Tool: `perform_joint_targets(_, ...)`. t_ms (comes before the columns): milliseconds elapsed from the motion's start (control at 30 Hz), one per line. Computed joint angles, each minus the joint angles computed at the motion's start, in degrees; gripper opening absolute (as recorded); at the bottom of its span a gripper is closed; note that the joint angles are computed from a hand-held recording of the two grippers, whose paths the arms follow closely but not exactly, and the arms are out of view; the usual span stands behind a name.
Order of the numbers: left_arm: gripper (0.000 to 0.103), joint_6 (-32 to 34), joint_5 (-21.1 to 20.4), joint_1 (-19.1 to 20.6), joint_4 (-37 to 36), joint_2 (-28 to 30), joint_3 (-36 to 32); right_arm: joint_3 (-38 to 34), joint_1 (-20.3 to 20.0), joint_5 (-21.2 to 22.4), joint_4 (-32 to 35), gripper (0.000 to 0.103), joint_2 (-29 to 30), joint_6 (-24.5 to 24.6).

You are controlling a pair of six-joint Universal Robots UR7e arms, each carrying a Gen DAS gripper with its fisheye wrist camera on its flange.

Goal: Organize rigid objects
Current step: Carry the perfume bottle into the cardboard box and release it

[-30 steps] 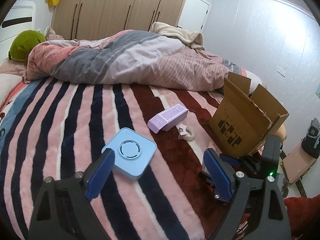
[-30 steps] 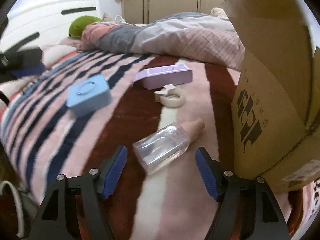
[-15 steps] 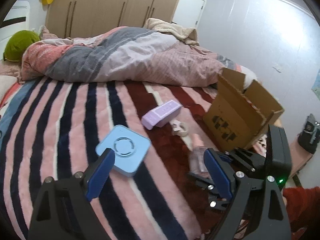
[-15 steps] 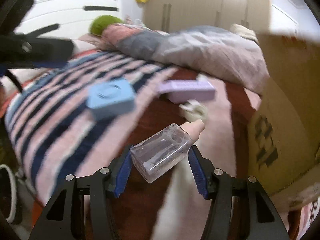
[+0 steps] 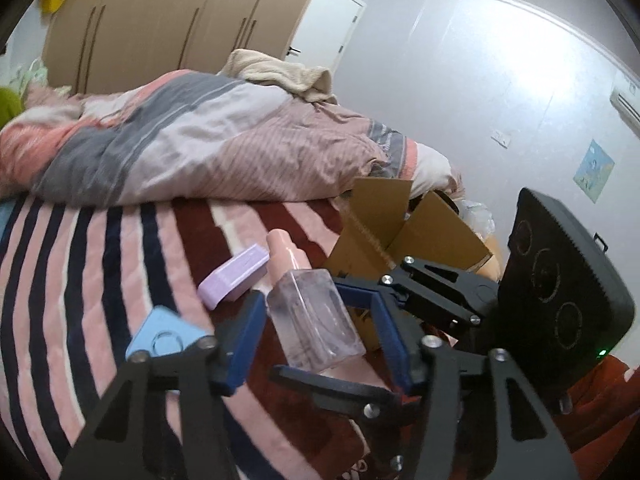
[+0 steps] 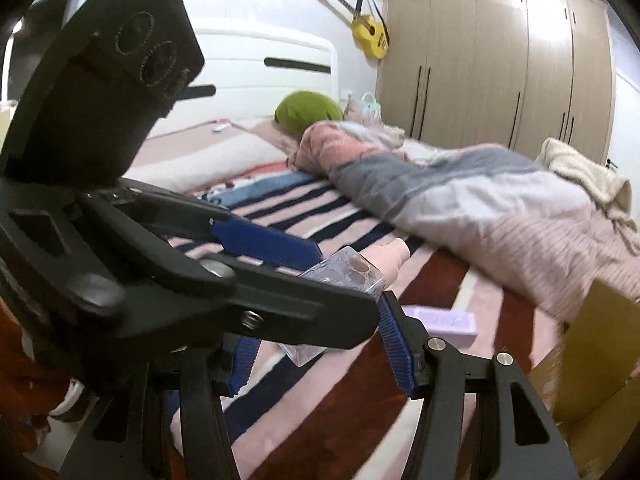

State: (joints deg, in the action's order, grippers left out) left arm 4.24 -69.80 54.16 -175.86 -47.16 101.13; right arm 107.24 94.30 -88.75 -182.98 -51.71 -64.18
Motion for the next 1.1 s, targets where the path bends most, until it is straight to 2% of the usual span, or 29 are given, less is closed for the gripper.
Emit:
perform_joint_targets(100,0.038,0.7,0.2,-1.1,3.2,2.2,-4.4,-0.5,-0.4,0.5,-0.1,0.052,-1.5,0.2)
perform_joint_targets(400,0.038,3.5,-2.7,-3.4,16.2,12.6,-21.7,-4.8,-3.0,-2.4,3.1,0.052,-6.3,5.3)
perform_joint_targets(500,0.038,4.4,-3.0,-3.9,22.2,17.1,-28.8,-6.9,-3.7,-5.6,6.0,0.052,-7.6,6.9)
perform_joint_targets(633,0.035,4.2,-4.0,-4.0,30.0,22.0,-36.7,-9.3,-4.1,-12.1,8.4,0.052,-7.7,7.6)
perform_joint_targets(733,0.035,4.1,-3.0,-4.3,32.3,23.6,-39.0,-10.2,-4.6,-15.7,9.6,0.053,-7.8,8.8)
perform_joint_targets(767,0.038,4.3,-2.1,-4.6,32.0,23.9,-39.1,-10.6,-4.7,-16.9,10.3,0.053,-7.7,9.4)
perform_joint_targets(800,0.047,4.7,-1.2,-4.7,31.6,23.9,-38.9,-10.6,-4.9,-17.4,10.3,0.054,-7.7,9.6)
perform_joint_targets(833,0.053,5.1,-0.6,-4.9,30.2,23.6,-38.1,-10.6,-5.1,-17.7,9.8,0.062,-7.7,9.8)
perform_joint_targets(867,0.066,5.3,0.1,-5.1,28.9,23.3,-37.4,-10.4,-5.1,-17.7,9.3,0.072,-7.6,10.0)
perform_joint_targets(900,0.071,5.4,0.6,-5.2,27.8,22.9,-36.8,-9.9,-5.3,-17.1,9.0,0.075,-8.0,10.1)
perform_joint_targets(1000,0.078,4.8,0.8,-4.9,25.5,20.7,-34.3,-9.8,-5.1,-16.6,10.0,0.076,-8.4,10.2)
perform_joint_targets(1100,0.081,4.8,3.4,-4.7,21.7,18.1,-31.0,-9.5,-4.3,-15.8,9.5,0.089,-8.0,8.9)
